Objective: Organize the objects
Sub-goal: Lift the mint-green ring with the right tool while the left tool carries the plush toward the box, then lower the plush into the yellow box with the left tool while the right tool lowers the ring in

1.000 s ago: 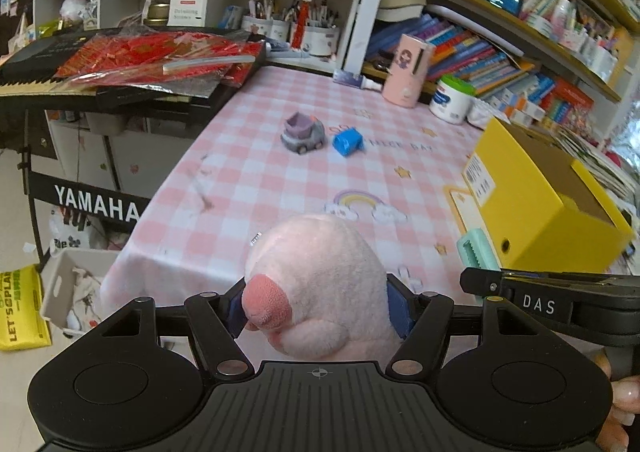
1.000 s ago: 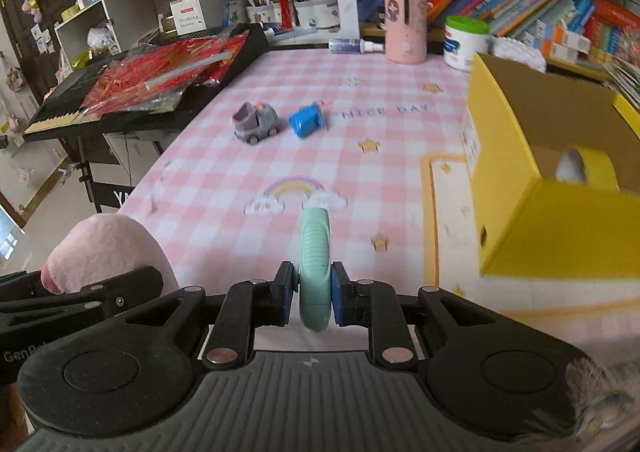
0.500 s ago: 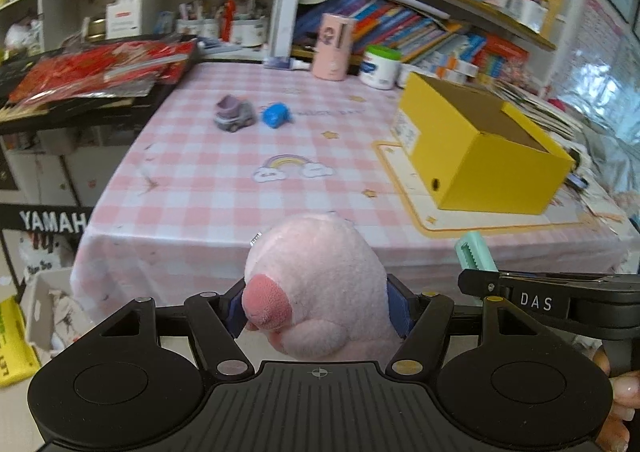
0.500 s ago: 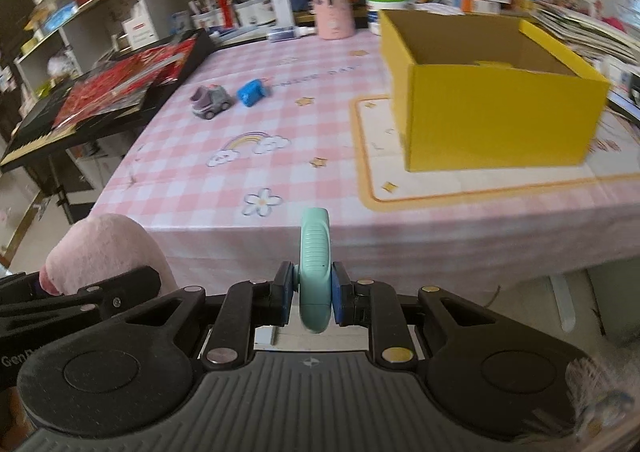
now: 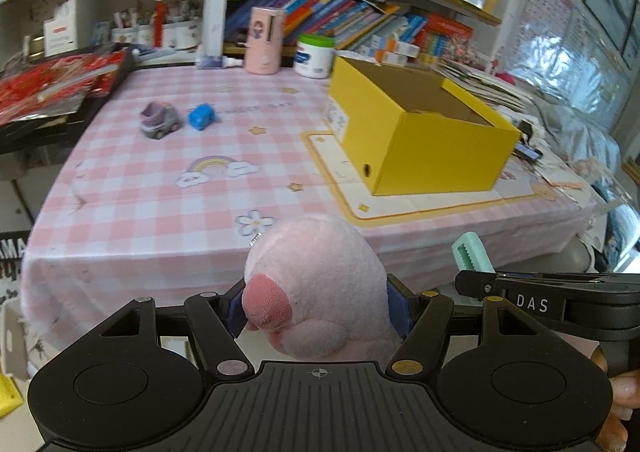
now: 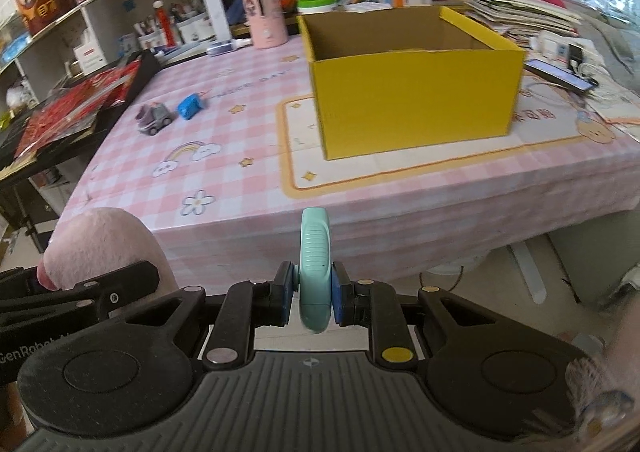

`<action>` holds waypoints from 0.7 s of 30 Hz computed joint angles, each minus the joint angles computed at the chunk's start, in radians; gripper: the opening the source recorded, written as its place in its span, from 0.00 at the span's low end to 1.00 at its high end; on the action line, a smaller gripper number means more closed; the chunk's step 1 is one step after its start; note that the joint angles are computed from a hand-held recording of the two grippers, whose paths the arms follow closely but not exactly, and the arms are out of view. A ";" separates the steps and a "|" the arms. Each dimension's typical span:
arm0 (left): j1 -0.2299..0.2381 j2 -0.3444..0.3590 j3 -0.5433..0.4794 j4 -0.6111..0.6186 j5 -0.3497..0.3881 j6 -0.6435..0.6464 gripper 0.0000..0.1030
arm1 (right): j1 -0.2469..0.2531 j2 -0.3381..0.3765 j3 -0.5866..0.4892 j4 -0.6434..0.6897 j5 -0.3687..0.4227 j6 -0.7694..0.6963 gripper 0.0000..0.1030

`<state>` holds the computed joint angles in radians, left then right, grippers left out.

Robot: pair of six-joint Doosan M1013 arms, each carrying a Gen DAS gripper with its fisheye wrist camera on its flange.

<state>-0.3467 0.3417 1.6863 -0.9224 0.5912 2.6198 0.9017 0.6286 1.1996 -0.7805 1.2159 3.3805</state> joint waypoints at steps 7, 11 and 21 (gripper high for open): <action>-0.030 0.016 -0.023 -0.007 0.041 0.039 0.65 | 0.000 -0.028 0.045 0.004 0.043 0.067 0.18; -0.046 0.025 -0.037 -0.010 0.054 0.048 0.65 | -0.003 -0.043 0.068 0.003 0.057 0.090 0.18; -0.085 0.050 -0.071 -0.011 0.071 0.059 0.65 | -0.023 -0.079 0.124 0.016 0.067 0.116 0.18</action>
<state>-0.4321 0.3920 1.6149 -0.9335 0.6622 2.6788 0.8784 0.5494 1.3235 -0.7646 1.2826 3.4962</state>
